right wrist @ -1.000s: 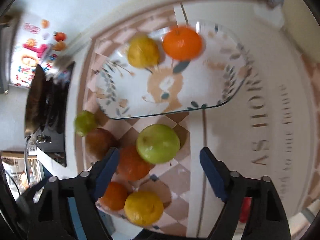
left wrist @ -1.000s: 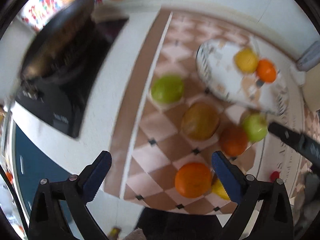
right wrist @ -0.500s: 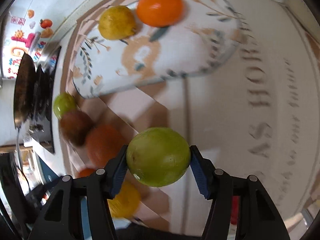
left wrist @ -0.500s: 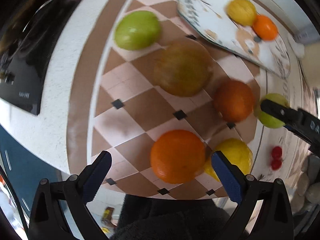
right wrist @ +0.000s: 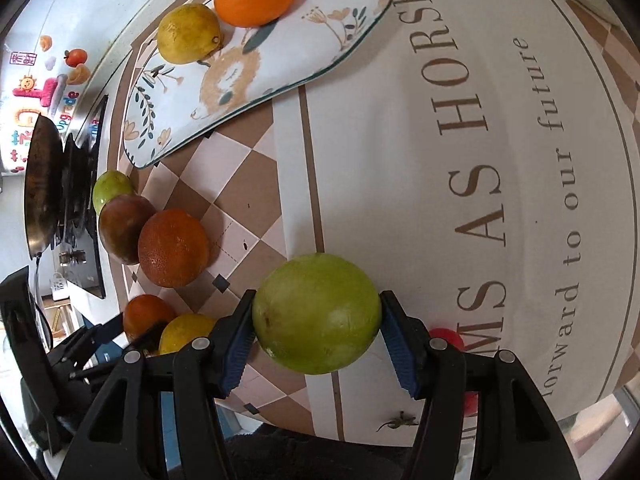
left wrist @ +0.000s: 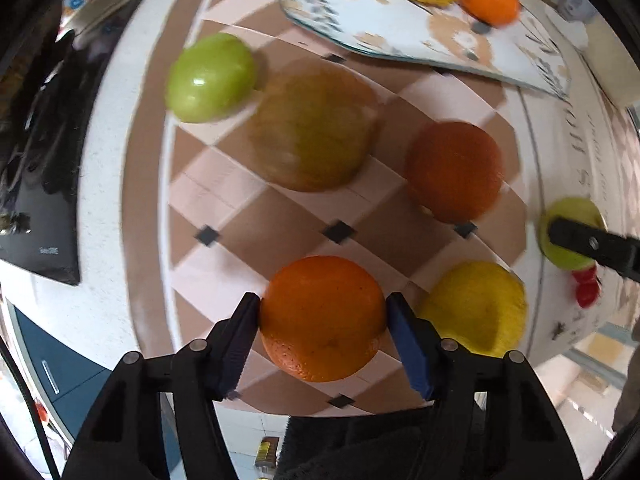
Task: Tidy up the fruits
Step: 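Grasp the green apple with the right tool while the left tool grasps an orange, then carry both fruits onto the deer plate and open both tools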
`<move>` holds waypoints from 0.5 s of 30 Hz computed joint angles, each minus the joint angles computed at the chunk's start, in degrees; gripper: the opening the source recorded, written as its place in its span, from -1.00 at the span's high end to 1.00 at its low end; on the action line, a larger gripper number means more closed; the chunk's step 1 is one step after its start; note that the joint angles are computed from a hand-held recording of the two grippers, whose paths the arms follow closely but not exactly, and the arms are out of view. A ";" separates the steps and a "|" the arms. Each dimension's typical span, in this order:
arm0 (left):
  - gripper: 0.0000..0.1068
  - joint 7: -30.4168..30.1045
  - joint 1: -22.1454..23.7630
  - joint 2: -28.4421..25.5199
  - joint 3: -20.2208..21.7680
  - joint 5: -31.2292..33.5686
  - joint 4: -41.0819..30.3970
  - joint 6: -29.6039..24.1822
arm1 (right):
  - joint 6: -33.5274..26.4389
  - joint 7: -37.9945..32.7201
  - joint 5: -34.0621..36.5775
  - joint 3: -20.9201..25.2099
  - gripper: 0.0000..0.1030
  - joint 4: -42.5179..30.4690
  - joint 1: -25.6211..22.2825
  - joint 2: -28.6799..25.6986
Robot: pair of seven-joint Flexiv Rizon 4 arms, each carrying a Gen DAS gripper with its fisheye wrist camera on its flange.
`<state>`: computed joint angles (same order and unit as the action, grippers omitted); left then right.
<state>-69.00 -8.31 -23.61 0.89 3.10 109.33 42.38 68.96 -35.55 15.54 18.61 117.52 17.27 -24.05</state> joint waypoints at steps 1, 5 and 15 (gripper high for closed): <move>-0.17 0.23 0.41 -0.28 -0.06 -0.55 -0.16 0.03 | -0.09 0.24 -0.25 -0.22 -0.22 0.43 0.18 0.37; -0.19 0.97 0.39 -0.43 0.10 0.00 -0.33 -0.65 | -0.89 0.71 -0.70 -0.52 -0.24 0.86 0.35 0.88; -0.16 1.43 1.56 -0.72 0.09 -1.31 -0.60 -0.03 | -4.15 0.85 -3.60 -1.53 -0.18 -0.88 1.64 0.66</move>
<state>-67.57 -6.75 -24.33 0.97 1.79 108.73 42.35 64.81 -34.71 11.94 17.08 116.64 18.91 -23.39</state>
